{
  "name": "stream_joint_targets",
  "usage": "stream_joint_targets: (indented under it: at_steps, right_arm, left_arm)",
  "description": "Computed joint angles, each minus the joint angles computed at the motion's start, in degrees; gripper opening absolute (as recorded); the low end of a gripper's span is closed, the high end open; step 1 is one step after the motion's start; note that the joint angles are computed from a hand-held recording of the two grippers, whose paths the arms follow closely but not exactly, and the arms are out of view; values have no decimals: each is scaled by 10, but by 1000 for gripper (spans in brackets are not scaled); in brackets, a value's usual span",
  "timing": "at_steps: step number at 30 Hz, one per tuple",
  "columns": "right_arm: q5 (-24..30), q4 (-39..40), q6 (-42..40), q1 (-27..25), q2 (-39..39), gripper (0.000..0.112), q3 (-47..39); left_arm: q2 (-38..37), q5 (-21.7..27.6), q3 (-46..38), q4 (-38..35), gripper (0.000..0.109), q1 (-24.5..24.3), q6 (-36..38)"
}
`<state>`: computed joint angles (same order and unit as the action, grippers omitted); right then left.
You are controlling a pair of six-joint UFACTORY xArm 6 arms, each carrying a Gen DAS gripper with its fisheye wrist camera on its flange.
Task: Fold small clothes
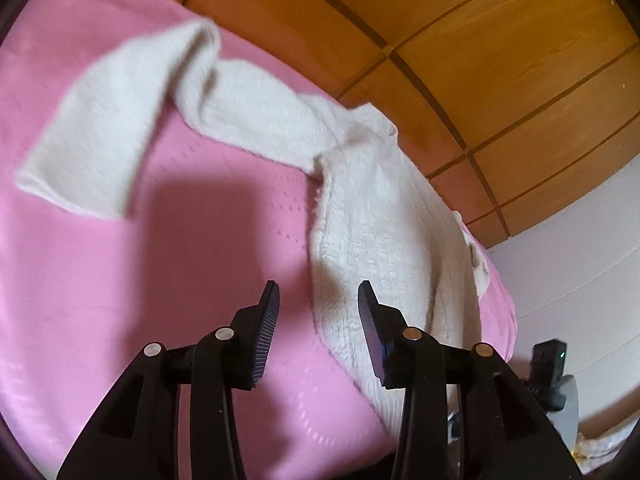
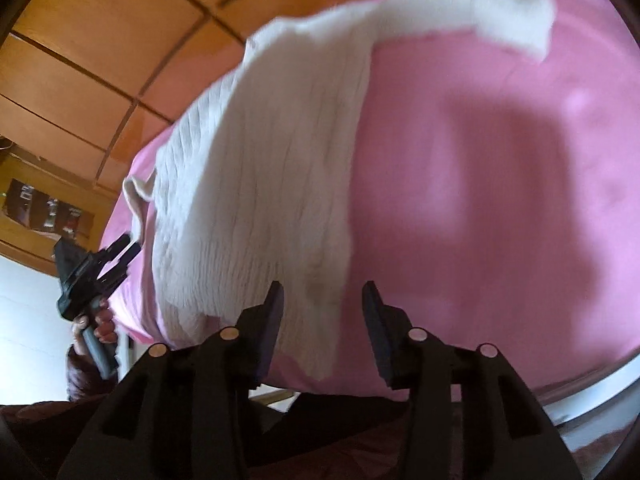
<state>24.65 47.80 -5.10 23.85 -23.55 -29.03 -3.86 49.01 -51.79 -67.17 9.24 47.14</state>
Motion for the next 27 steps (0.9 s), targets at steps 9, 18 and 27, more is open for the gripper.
stream_joint_targets:
  at_steps: [9, 18, 27]
  right_arm:
    - [-48, -12, -23, 47, 46, 6, -56]
    - [-79, -140, 16, 42, -148, 6, -38]
    - [22, -185, 94, 42, -131, 6, 63]
  left_arm:
    - [32, 28, -9, -67, 5, -28, 31]
    - [-49, 189, -138, 77, 3, 61, -40]
    - [-48, 147, -98, 292, 4, 44, -142]
